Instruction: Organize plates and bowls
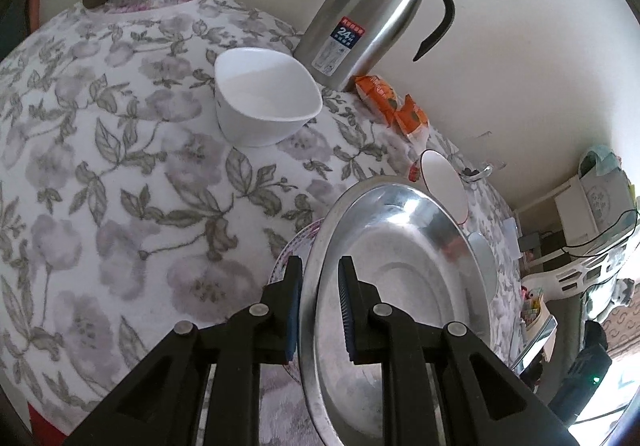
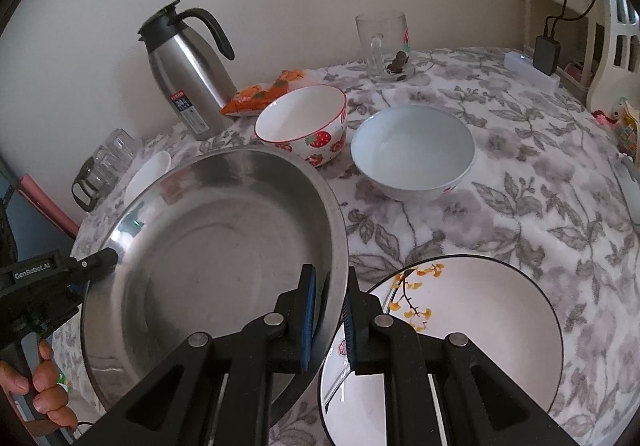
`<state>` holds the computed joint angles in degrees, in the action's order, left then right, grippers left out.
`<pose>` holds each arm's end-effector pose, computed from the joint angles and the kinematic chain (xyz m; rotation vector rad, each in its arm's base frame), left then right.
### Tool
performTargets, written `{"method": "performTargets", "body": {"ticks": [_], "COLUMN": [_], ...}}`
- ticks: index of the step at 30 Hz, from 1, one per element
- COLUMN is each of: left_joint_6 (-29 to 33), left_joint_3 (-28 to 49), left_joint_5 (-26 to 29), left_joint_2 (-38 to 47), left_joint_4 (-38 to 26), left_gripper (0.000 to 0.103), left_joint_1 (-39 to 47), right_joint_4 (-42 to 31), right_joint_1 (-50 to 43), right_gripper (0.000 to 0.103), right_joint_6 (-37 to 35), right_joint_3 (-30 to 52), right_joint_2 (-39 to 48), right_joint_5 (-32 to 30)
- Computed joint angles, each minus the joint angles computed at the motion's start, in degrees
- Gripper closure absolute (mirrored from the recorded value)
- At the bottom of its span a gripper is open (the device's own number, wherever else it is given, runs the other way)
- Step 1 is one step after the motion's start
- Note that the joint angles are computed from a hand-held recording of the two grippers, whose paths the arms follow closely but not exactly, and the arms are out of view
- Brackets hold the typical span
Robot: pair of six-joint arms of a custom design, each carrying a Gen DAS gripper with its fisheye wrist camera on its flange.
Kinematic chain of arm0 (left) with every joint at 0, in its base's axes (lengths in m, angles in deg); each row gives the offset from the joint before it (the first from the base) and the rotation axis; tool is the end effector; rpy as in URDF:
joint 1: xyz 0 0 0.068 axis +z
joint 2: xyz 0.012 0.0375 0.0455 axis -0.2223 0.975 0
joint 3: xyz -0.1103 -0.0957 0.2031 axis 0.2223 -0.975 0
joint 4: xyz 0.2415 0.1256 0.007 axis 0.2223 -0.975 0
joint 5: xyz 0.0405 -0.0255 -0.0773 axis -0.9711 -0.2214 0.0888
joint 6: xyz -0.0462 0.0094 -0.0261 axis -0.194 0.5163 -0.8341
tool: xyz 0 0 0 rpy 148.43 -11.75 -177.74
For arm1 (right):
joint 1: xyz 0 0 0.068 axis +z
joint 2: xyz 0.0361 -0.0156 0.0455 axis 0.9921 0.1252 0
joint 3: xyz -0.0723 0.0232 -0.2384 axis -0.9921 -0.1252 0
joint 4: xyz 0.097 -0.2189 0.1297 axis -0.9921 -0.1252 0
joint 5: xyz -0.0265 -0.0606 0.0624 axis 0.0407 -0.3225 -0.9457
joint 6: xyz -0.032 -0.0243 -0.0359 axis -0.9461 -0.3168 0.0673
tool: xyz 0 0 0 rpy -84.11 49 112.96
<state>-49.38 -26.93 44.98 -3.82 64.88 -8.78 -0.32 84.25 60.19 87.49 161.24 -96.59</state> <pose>0.1881 0.0060 0.1234 -0.8090 2.4107 -0.4916 0.2237 0.0169 0.0774 -0.1437 2.5073 0.4243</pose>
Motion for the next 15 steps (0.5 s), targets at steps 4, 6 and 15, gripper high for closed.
{"method": "performTargets", "body": {"ticks": [4, 6, 15], "left_joint_6": [0.10, 0.34, 0.70], "left_joint_3": [-1.38, -1.78, -2.68], "left_joint_5": [1.84, 2.40, 3.04], "left_joint_2": [0.12, 0.45, 5.00], "left_joint_4": [1.79, 2.37, 7.47], "left_gripper": [0.086, 0.086, 0.082], "left_joint_1": [2.61, 3.71, 5.84], "right_joint_4": [2.31, 3.38, 8.45], "right_joint_1": [2.06, 3.26, 6.22], "right_gripper": [0.089, 0.088, 0.088], "right_joint_6": [0.77, 1.09, 3.95], "right_joint_3": [0.55, 0.67, 0.80], "right_joint_2": [3.35, 4.64, 8.02], "right_joint_5": [1.11, 2.03, 4.27]}}
